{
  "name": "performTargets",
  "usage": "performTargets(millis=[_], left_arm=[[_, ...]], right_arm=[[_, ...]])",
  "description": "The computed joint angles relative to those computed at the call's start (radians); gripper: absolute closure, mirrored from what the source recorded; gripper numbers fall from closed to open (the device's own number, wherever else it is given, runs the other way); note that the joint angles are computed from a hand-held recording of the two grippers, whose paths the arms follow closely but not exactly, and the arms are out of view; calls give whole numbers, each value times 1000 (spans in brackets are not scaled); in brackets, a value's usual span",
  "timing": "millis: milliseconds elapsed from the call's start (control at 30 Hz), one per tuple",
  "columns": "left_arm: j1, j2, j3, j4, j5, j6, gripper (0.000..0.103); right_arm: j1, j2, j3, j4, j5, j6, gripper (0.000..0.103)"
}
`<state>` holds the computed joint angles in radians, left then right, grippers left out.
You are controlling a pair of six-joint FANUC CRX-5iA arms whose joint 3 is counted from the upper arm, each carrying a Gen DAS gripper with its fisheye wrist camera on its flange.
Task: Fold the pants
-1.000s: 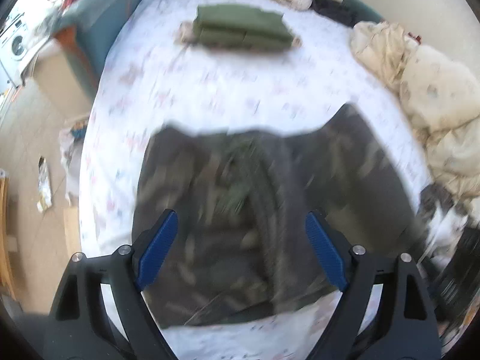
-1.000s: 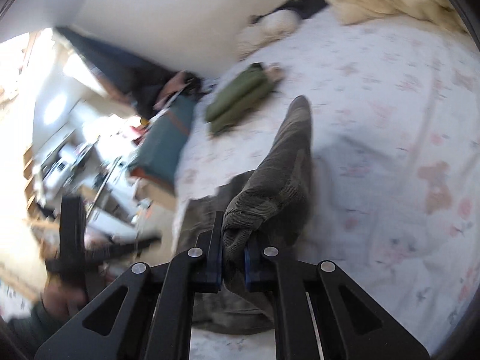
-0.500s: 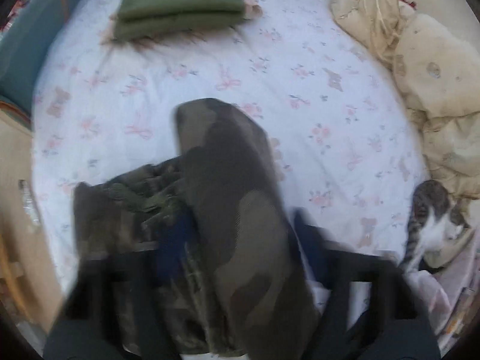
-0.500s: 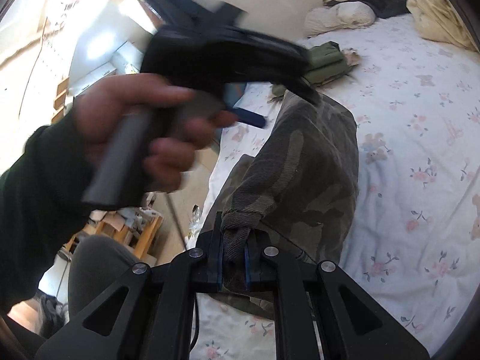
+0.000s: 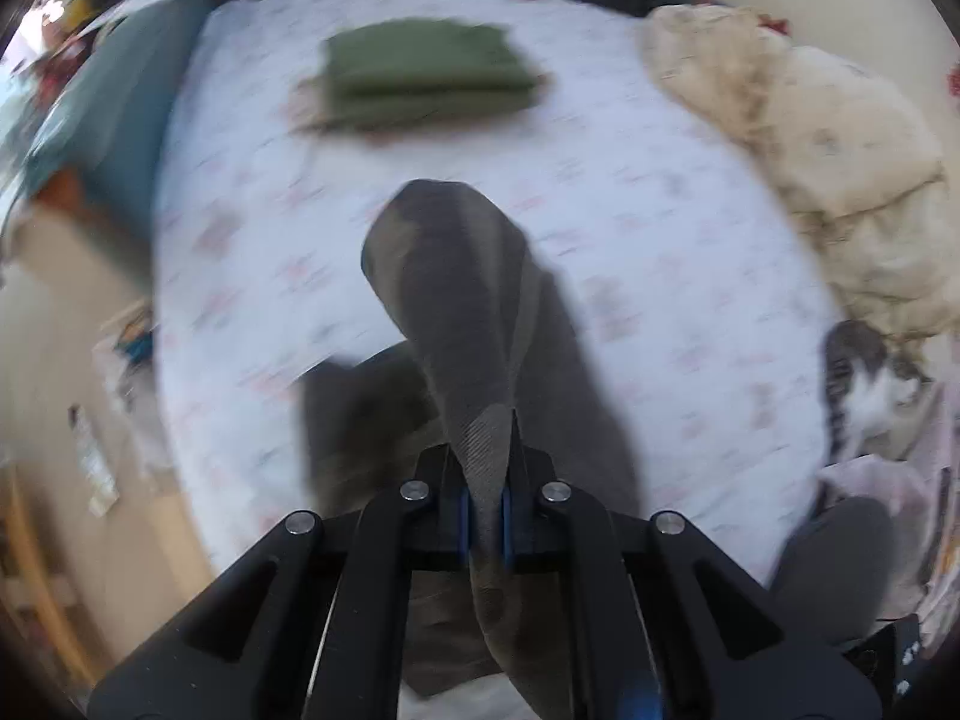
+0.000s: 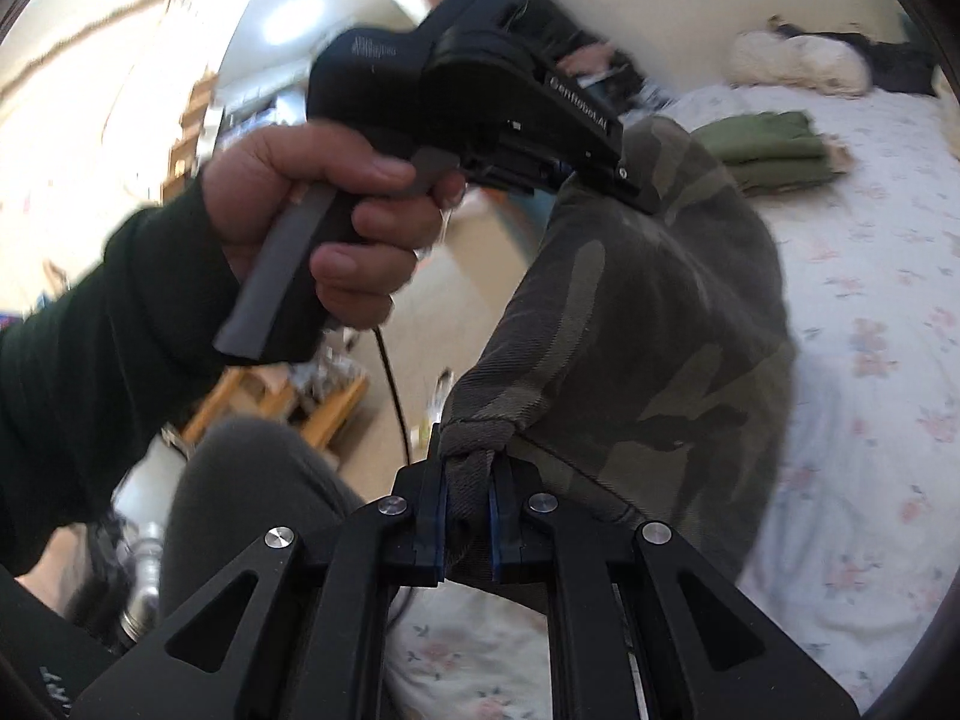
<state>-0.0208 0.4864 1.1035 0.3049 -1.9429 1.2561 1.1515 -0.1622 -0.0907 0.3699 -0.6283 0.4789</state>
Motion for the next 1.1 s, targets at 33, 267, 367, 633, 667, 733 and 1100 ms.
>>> performTargets(millis=[33,267,367,633,667,733,1100], left_arm=[[23,-42,-87,-23,36,-29,98],[138,-142,-463,-18,222,-94,98],[141,-133,-474,-9,223,-93,97],[129,-125,-457,-29,224,-125,97],[125,-131,-462,-42,233,-128,96],[106,-154,-472,-123,267,-141,89],[117,-372,-669,-96,422,-172,59]], right_arm=[[2,50,51,-56,-26,43,93],[-8,207,252,-268,-195,186,80],[5,143,223,-259,-207,219,65],[-54,107,120,-54,-311,6,98],[-62,129,133,-95,-318,38,99],[-76,157,163,-196,-307,99,99],[-66,142,90,-242,-224,57,103]])
